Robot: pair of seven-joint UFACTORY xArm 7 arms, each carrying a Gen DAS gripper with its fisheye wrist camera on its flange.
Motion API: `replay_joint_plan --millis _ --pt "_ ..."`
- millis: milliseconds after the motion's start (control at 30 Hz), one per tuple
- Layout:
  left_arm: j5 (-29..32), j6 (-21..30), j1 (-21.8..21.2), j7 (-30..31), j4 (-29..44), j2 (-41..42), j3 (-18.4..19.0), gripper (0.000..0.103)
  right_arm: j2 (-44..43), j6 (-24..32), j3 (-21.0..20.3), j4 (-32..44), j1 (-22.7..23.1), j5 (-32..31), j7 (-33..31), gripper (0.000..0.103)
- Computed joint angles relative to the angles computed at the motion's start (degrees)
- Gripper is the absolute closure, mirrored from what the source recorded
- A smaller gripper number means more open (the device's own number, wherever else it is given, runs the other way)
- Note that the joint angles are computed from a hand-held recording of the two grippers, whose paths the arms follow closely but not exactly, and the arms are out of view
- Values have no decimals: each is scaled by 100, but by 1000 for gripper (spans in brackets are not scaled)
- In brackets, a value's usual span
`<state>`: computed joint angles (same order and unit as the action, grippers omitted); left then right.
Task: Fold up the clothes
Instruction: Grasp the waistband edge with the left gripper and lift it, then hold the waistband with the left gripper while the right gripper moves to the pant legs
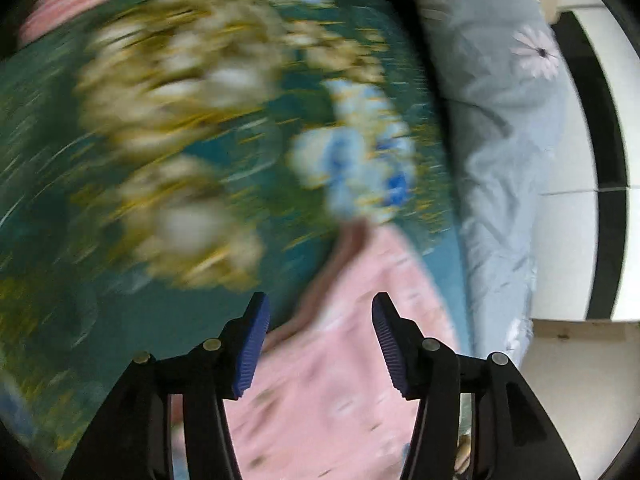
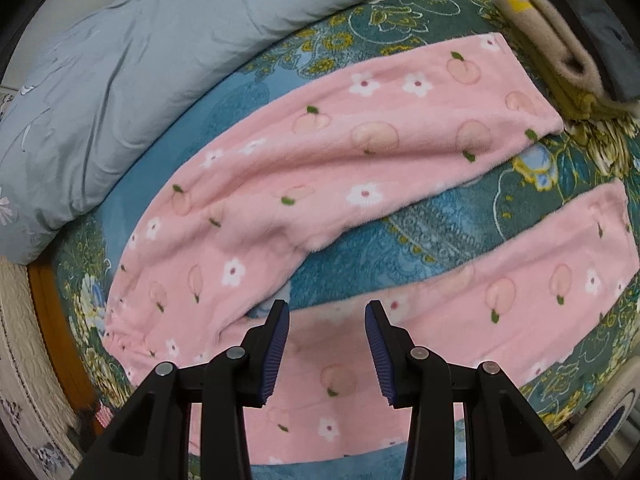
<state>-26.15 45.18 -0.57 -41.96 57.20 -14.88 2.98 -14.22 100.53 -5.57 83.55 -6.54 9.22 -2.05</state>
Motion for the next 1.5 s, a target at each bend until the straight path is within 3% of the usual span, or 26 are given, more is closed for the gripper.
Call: replay_joint_plan --millis 67,300,533,700,867,900,1000,1133,1267,1400,1500 --pt "318 283 101 -349 -531 -500 -89 49 -133 -19 1 -144 -10 -1 37 60" --pt "-130 395 -144 -635 -1818 -1408 28 46 -443 -151 10 -565 0 -13 221 60" --pt "-485 155 -342 -603 -1983 -1263 82 46 -782 -90 -80 -861 8 -87 41 57" --pt "-331 329 -384 -493 -1766 -1076 0 49 -873 -127 -276 -956 -160 -147 -72 57" --pt "171 561 -312 -663 -1577 -1067 -204 73 -810 -257 -590 -975 -497 -162 -124 57" --pt "277 597 -303 -696 -1545 -1080 -239 84 -785 -303 -634 -961 -560 -154 -136 57" --pt "667 600 -159 -1061 -1546 -1306 -372 89 -620 -446 -840 -826 -804 -223 -322 57" --pt "1028 611 -4 -1564 -1651 -1635 -431 89 -278 -681 -1141 -541 -1221 -288 -560 57" --pt "1055 852 -165 -1547 -1619 -1528 -402 89 133 -851 -1403 -303 -1709 -240 -690 57" --pt "936 786 -249 -1723 -1770 -1667 -441 86 565 -918 -1535 -135 -2115 270 -712 57" --pt "975 875 -357 -1700 -1769 -1777 -482 65 834 -1131 -1424 -82 -2238 663 -775 57"
